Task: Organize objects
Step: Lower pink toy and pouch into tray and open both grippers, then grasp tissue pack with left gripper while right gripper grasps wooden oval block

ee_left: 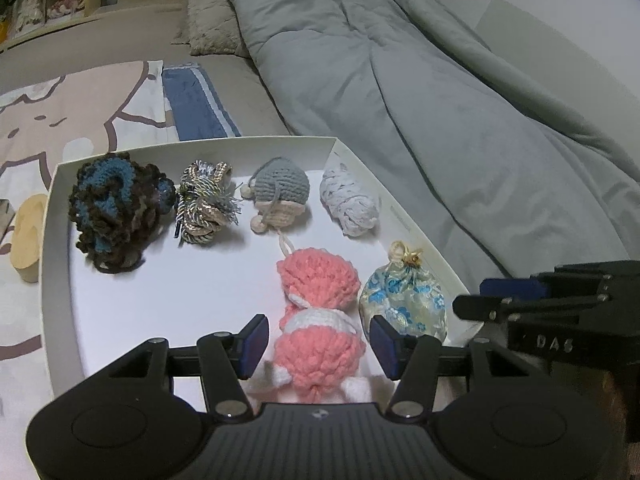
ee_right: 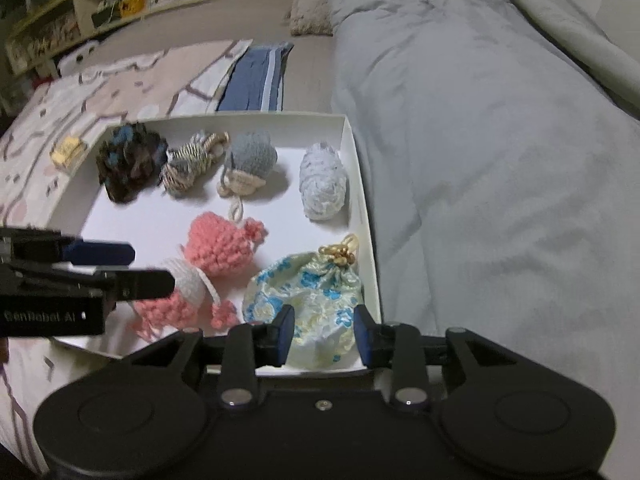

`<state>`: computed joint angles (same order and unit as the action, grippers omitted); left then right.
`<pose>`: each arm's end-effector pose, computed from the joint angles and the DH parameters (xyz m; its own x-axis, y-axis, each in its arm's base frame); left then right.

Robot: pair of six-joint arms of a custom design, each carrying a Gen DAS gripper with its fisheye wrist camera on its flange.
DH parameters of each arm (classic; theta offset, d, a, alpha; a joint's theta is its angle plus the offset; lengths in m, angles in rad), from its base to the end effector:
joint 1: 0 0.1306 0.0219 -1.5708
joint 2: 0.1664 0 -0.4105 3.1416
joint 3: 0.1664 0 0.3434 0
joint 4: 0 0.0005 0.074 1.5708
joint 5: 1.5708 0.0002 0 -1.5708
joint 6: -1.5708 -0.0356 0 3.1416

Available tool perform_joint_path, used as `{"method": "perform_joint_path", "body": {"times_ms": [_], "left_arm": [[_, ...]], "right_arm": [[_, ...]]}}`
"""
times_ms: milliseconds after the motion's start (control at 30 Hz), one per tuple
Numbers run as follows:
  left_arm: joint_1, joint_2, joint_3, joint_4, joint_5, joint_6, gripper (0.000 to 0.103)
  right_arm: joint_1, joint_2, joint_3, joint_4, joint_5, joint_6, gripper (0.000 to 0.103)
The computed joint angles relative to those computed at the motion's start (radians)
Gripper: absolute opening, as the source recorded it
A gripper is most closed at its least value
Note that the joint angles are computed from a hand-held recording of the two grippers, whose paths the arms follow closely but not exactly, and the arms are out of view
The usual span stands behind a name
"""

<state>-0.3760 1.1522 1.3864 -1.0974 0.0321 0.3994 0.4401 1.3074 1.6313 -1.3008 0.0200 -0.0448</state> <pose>0.3013 -0.1207 0.5244 -0.8015 -0.1014 -0.5894 0.0812 0.9579 -0.2752 0.3342 0.1560 0.5575 -0.7677 -0.3120 -0.5598 -0.3818 0.9242 0.0085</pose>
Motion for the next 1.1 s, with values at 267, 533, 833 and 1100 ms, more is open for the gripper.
{"method": "perform_joint_path", "body": {"times_ms": [267, 533, 833, 1100], "left_arm": [[0.008, -0.03, 0.038, -0.059, -0.024, -0.034, 0.075], [0.045, -0.076, 0.045, -0.073, -0.049, -0.068, 0.101], [0.159, -0.124, 0.027, -0.083, -0.017, -0.119, 0.103], [0.361, -0.156, 0.027, -0.099, 0.068, -0.23, 0.103]], "right_arm": [[0.024, -0.055, -0.01, 0.041, 0.003, -0.094, 0.047], [0.077, -0.087, -0.028, 0.068, 0.065, -0.135, 0.072], [0.137, -0.099, -0.045, 0.14, 0.129, -0.186, 0.103], [0.213, -0.046, -0.006, 0.186, 0.16, -0.233, 0.103]]}}
